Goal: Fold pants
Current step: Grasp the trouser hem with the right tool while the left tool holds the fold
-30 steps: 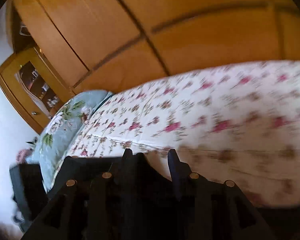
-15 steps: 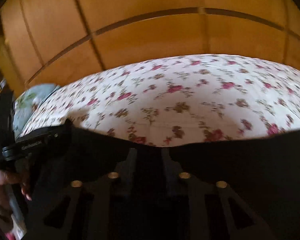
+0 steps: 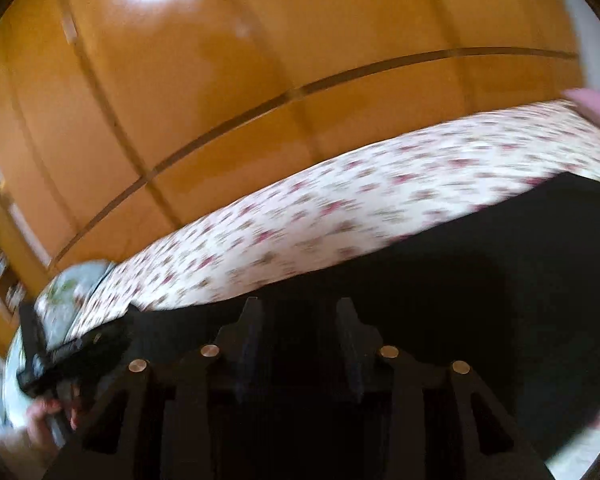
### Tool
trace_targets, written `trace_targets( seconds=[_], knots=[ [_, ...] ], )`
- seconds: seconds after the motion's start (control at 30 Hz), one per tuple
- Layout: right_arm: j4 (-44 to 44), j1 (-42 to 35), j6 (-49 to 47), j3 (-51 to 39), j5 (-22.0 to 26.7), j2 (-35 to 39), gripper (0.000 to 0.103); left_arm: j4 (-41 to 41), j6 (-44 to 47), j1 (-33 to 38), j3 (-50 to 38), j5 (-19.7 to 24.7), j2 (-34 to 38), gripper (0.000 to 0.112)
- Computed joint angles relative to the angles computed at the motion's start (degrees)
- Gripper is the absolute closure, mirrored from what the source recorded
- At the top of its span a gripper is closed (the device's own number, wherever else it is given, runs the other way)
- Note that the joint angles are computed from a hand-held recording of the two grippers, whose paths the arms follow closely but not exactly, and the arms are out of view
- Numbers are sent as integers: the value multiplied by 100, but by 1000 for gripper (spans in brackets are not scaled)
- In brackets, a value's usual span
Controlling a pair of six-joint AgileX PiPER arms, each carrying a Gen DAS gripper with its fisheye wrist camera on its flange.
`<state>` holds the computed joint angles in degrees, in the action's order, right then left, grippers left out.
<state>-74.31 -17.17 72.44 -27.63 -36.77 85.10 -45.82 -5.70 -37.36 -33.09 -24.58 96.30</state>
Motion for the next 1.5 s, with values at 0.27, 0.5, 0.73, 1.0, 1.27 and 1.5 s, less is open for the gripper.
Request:
trace_targets(
  seconds=[0.27, 0.5, 0.73, 1.0, 1.27, 1.5],
  knots=[
    [-1346, -3245, 1621, -515, -1146, 760, 62, 468, -607, -90, 255, -242, -80, 63],
    [-1381, -3930, 2304, -1444, -1852, 2168, 66, 623, -741, -92, 259, -303, -15, 63],
    [-1097, -3798, 2394, -1838, -2128, 2686, 89, 1160, -1164, 33, 275, -294, 36, 63],
    [-1382, -4170, 2378, -1482, -2446, 1717, 96, 1260, -1281, 34, 296, -330, 33, 63],
    [-1868, -4662, 2630, -1159, -2168, 1494, 96, 2193, -2178, 220, 480, -532, 1, 63],
    [-1787, -4700, 2373, -1144, -1868, 2098, 96, 2271, -2250, 225, 490, -568, 18, 63]
  ],
)
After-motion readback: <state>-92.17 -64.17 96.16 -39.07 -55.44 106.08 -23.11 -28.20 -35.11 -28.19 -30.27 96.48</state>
